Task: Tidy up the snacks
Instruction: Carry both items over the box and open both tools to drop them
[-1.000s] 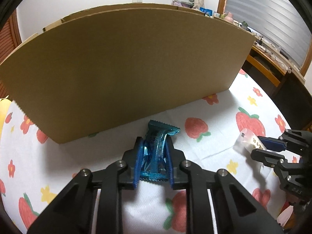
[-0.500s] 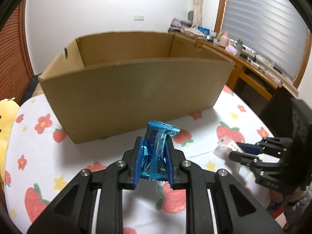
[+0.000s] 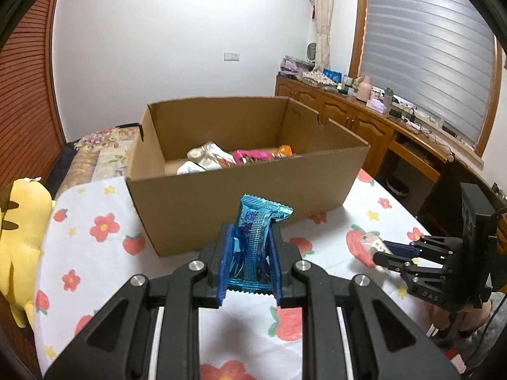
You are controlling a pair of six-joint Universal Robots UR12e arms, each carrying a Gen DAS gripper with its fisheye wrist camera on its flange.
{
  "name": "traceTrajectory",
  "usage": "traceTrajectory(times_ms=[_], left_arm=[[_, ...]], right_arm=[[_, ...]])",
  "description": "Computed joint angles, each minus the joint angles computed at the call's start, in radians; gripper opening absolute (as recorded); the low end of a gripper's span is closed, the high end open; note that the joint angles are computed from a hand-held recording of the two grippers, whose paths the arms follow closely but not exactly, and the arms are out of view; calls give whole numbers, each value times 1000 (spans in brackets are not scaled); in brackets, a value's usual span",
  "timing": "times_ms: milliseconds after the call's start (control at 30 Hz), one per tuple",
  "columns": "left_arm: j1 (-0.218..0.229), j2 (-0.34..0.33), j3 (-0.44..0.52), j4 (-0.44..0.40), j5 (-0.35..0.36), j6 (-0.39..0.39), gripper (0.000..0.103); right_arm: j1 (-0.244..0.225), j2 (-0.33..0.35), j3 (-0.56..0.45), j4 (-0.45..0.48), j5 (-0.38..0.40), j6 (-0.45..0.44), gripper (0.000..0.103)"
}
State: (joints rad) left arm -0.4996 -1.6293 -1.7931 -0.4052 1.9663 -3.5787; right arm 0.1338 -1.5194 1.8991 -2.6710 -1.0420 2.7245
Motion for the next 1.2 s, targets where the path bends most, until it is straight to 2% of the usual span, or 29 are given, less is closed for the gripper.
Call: traceTrajectory(times_ms=[333,533,867,1067,1200], left_arm=[[33,-9,31,64,19,54,19],[68,-35,58,81,3,76,19],[134,-77,81,104,-58,81,19],[151,-93,79,111,-95,69,19],[148,-99,80,105,-80,78,19]], right_arm=[[-21,9,-83,-30,67,14,20],[4,59,-168,-70,86,29,20],[48,170,-301,-78,80,58,20],[71,219,-349,-60,60,51,20],[77,237,-361,-48,60,55,20]])
